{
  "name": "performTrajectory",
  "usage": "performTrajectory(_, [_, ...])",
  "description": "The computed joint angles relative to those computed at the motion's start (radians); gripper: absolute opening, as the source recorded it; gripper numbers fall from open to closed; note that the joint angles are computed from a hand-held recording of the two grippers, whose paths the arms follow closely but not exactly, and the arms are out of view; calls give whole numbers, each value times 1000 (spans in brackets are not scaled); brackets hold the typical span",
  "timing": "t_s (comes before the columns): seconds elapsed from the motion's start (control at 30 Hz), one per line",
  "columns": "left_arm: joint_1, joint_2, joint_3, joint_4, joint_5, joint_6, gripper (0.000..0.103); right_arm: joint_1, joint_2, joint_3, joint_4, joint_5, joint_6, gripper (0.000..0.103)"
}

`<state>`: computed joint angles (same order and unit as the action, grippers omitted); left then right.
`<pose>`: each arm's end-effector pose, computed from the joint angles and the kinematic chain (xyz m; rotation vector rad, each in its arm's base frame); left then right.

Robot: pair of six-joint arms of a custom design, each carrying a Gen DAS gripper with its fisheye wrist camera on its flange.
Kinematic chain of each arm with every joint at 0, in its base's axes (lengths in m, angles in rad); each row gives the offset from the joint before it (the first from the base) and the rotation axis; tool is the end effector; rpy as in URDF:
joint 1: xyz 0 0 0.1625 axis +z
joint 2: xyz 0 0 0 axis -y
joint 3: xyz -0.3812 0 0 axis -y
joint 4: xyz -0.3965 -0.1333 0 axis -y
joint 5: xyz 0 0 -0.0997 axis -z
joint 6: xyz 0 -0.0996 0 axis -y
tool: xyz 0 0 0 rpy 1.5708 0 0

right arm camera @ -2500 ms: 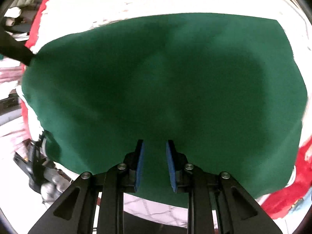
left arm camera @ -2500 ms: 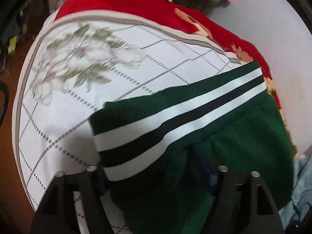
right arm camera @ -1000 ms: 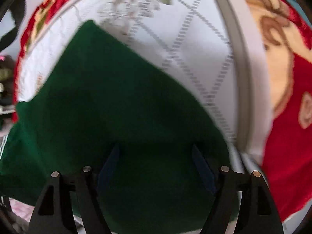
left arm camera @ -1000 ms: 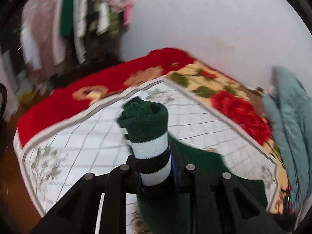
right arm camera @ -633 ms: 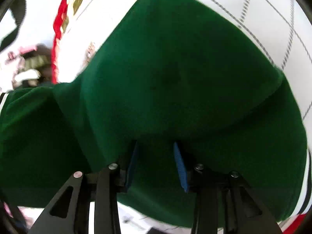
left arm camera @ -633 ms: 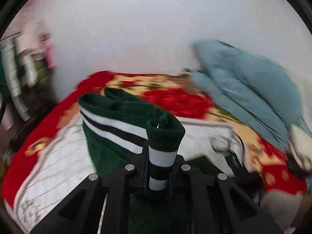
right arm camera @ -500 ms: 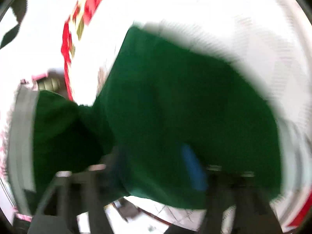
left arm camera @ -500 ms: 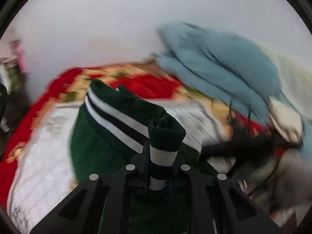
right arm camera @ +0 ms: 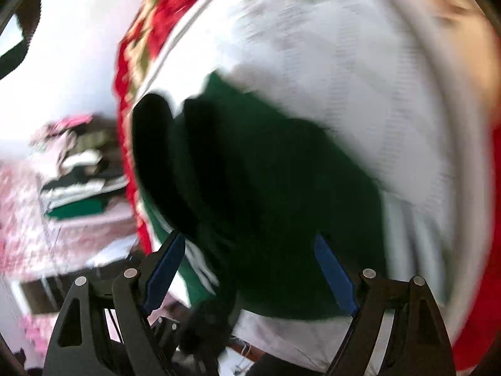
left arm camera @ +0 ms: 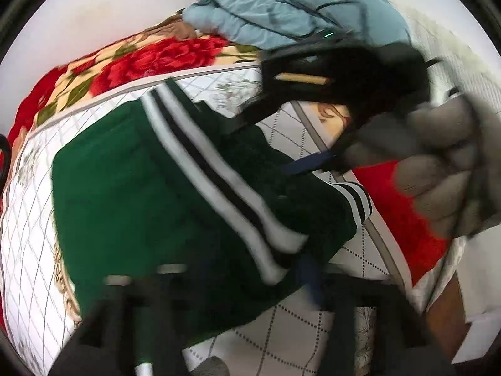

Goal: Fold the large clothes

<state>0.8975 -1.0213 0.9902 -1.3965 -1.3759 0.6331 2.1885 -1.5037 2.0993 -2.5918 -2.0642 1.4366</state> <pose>-0.3048 -0.6269 0.3890 1.8014 2.3200 0.2048 0.3487 -0.3421 0.2816 1.2918 2.5828 -0.9436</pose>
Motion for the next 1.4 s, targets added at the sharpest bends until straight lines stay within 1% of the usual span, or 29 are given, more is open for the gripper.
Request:
performTrajectory(0.03, [4,4,-20,13,12,-24,89,-17,23,1,-44,38,-41,86])
performTrajectory(0.13, [15,21,-78,63,63,-87,89,-121,110,-23,-125,193,-152,86])
performTrajectory(0.17, [18,31,-109,76,98,-121,89,-135,134,-44,-108,207,-171,82])
performTrajectory(0.2, [22,32,-117,73,121,-144,89,-131,160,-75,-77,179,-174,71])
performTrajectory(0.23, [28,46,-157,78,162,-191,90,-136,186,-98,-88,174,-187,42])
performTrajectory(0.27, [33,52,-183,81,187,-222,90,-138,206,-127,-72,175,-180,32])
performTrajectory(0.3, [39,61,-211,83,215,-254,90,-114,224,-164,-66,146,-165,27])
performTrajectory(0.37, [49,95,-294,100,283,-334,90,-64,233,-189,-151,125,-157,23])
performTrajectory(0.43, [60,118,-346,104,333,-391,90,-9,240,-226,-228,88,-172,22])
performTrajectory(0.5, [67,144,-394,122,348,-423,90,34,216,-225,-247,29,-150,21])
performTrajectory(0.53, [69,157,-406,123,351,-443,90,46,185,-207,-215,-6,-122,21])
performTrajectory(0.57, [69,164,-409,120,352,-452,90,60,146,-176,-140,-66,-64,21])
performTrajectory(0.6, [68,175,-415,121,353,-456,90,55,89,-116,-60,-91,13,21])
performTrajectory(0.63, [64,186,-413,116,349,-459,90,45,40,-56,13,-102,102,21])
performTrajectory(0.7, [55,190,-380,73,347,-440,90,10,-29,47,110,-82,218,24])
performTrajectory(0.73, [46,191,-360,63,352,-433,90,-3,-42,79,117,-73,234,30])
performTrajectory(0.8, [44,222,-392,67,342,-440,90,-11,-45,113,53,-67,232,33])
performTrajectory(0.87, [41,273,-448,85,344,-446,90,-2,-45,78,106,-49,228,54])
performTrajectory(0.93, [37,317,-496,84,350,-444,90,40,-40,3,233,-93,271,55])
performTrajectory(0.97, [34,330,-503,71,359,-438,90,68,-52,-29,303,-137,286,55])
performTrajectory(1.03, [31,350,-509,53,373,-428,90,113,-16,-144,469,-206,321,55])
performTrajectory(1.07, [29,374,-532,51,380,-427,90,119,-7,-170,504,-220,321,55])
performTrajectory(1.1, [27,407,-567,59,386,-424,90,118,26,-217,515,-220,287,55])
performTrajectory(1.17, [24,447,-597,60,410,-414,90,86,52,-266,524,-158,202,55])
performTrajectory(1.2, [22,468,-610,60,425,-407,90,97,67,-295,574,-139,209,55])
performTrajectory(1.23, [22,484,-618,62,433,-400,90,70,112,-331,626,-100,183,53])
performTrajectory(1.3, [21,496,-590,41,460,-374,90,13,170,-360,740,-25,203,33])
performTrajectory(1.33, [22,489,-563,24,465,-360,90,-10,176,-340,743,9,220,34])
performTrajectory(1.4, [21,469,-493,-40,503,-316,90,-33,162,-294,675,5,242,35])
